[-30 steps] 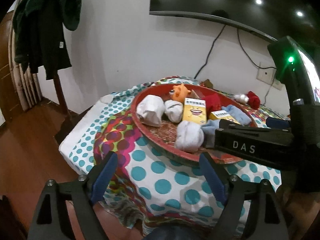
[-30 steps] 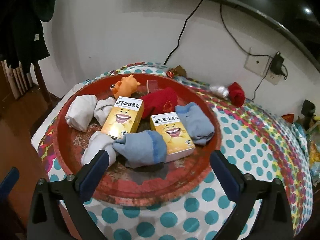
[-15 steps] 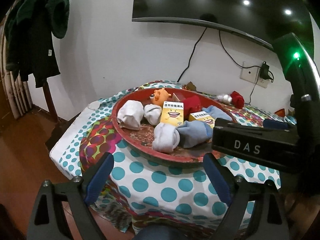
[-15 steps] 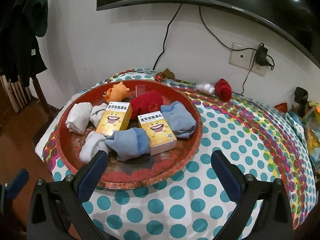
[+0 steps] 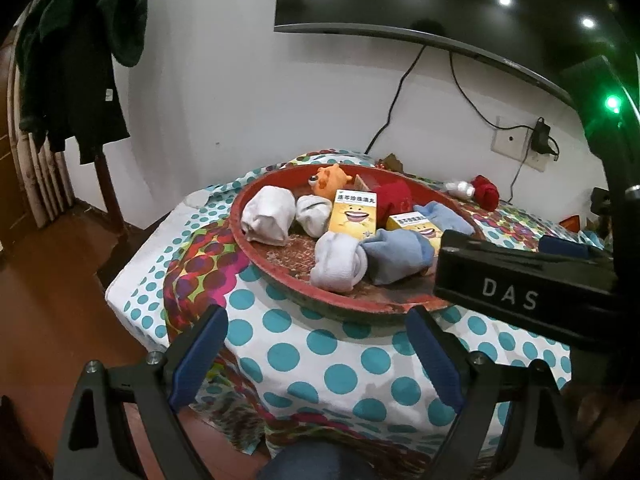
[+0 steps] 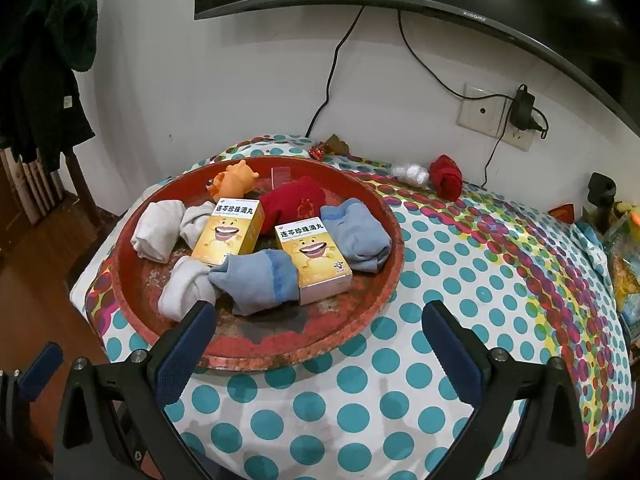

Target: Organize objects

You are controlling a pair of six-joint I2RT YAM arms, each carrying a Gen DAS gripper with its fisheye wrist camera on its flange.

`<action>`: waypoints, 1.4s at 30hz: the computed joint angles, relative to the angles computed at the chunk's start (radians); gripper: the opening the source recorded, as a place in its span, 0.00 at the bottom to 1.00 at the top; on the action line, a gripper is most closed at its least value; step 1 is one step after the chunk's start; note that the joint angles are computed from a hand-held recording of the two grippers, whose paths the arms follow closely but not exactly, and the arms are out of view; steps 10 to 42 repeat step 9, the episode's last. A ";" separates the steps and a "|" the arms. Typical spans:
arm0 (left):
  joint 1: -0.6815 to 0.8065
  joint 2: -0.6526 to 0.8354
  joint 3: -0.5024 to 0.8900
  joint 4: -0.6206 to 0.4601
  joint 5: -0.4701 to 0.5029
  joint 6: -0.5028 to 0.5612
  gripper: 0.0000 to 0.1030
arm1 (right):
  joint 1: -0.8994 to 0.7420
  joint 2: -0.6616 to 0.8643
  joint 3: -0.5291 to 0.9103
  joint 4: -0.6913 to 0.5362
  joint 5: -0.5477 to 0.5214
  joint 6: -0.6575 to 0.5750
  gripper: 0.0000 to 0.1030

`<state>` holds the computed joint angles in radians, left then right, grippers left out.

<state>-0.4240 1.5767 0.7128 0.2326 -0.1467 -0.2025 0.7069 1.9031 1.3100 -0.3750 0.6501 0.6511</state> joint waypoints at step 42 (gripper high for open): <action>-0.011 -0.024 -0.027 0.041 -0.027 0.013 0.91 | -0.001 0.004 0.003 -0.002 -0.005 0.001 0.99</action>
